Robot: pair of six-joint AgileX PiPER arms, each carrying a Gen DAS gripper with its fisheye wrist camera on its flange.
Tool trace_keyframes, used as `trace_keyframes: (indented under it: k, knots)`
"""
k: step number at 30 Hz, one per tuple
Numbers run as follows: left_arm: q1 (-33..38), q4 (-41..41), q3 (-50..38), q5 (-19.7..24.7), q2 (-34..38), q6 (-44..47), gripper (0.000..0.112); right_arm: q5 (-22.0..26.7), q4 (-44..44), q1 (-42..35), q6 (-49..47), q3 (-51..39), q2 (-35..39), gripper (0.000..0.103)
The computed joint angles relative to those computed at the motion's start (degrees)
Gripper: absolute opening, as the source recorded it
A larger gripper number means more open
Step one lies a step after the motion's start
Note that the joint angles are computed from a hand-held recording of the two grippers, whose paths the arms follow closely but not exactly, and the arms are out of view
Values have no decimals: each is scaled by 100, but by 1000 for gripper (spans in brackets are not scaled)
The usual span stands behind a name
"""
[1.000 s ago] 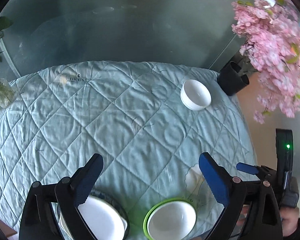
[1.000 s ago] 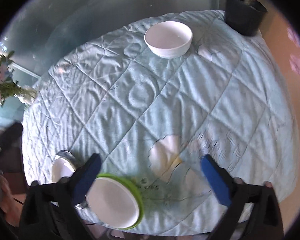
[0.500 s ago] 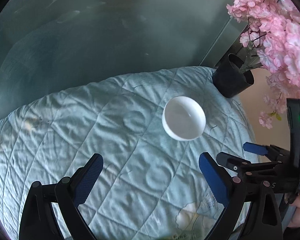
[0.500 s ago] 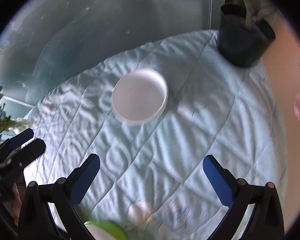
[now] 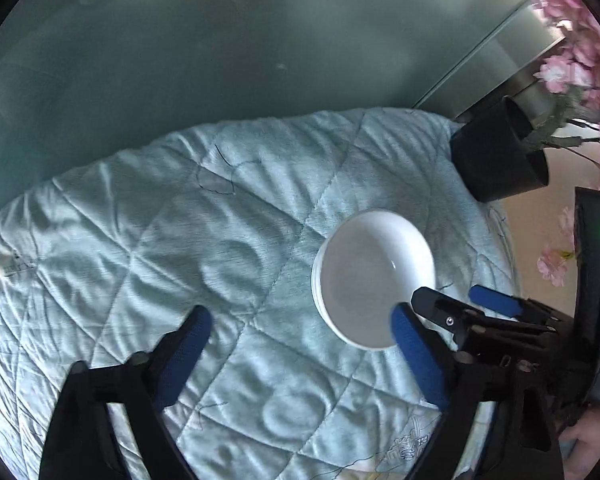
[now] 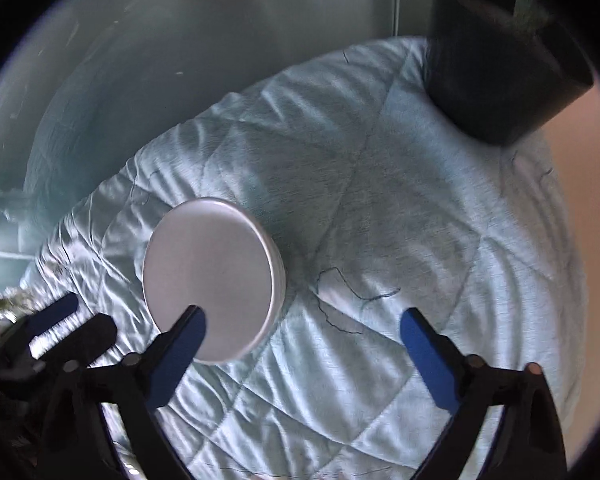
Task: Organize plates and bowls
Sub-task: 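Close both grippers on the rim of the small white bowl, then carry the small white bowl back over the green bowl stack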
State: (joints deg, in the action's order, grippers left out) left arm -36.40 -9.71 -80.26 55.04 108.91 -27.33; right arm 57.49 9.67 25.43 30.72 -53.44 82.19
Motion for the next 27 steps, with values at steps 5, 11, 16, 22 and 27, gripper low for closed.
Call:
trace_keyframes:
  k: [5, 11, 16, 22, 27]
  knots:
    - [59, -383, -450, 191, 516, 406, 68, 81, -39, -152, 67, -127, 245, 55]
    - [94, -477, -606, 106, 778, 493, 34, -199, 317, -292, -169, -30, 303, 21]
    - [175, -597, -622, 157, 910, 597, 11, -285, 289, -101, -98, -171, 452, 6]
    - [181, -696, -600, 52, 914, 748, 5, -381, 109, -49, 22, -157, 467, 5]
    - [3, -374, -775, 188, 976, 554, 4, -463, -199, 179, 350, -210, 509, 5]
